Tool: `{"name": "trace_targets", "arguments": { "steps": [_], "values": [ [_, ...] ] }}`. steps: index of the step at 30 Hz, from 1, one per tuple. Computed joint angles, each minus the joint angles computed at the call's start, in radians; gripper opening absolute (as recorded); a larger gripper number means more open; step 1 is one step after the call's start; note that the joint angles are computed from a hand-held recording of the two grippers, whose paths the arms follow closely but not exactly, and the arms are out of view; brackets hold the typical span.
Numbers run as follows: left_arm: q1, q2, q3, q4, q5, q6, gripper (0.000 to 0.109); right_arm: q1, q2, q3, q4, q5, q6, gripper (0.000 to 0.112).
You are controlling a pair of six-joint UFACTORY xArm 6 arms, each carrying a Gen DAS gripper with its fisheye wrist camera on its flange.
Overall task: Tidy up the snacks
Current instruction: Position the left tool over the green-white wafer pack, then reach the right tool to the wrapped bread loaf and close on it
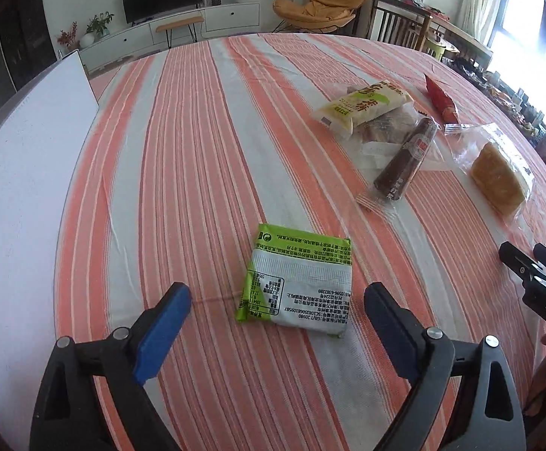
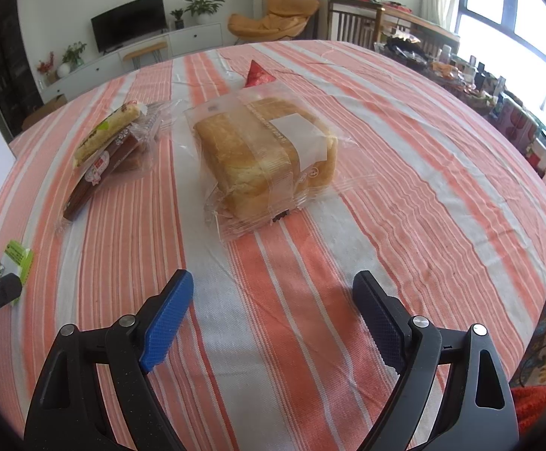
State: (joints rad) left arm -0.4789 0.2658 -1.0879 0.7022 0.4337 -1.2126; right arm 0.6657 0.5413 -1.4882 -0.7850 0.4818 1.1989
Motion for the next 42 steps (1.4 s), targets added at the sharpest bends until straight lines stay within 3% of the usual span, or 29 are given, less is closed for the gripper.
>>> {"name": "trace_targets", "arguments": {
  "steps": [3,6,42],
  "values": [
    [-0.003,0.031,-0.036,0.075,0.036,-0.070,0.103,-0.001,-0.001,0.002,-0.002,-0.003,0.000,0.090],
    [0.004,0.037,-0.040,0.147,0.029,-0.142,0.103,-0.001,-0.001,0.002,-0.002,-0.003,0.000,0.090],
    [-0.001,0.035,-0.041,0.178,0.039,-0.183,0.103,0.001,-0.001,0.001,0.000,0.000,-0.002,0.090]
  ]
}}
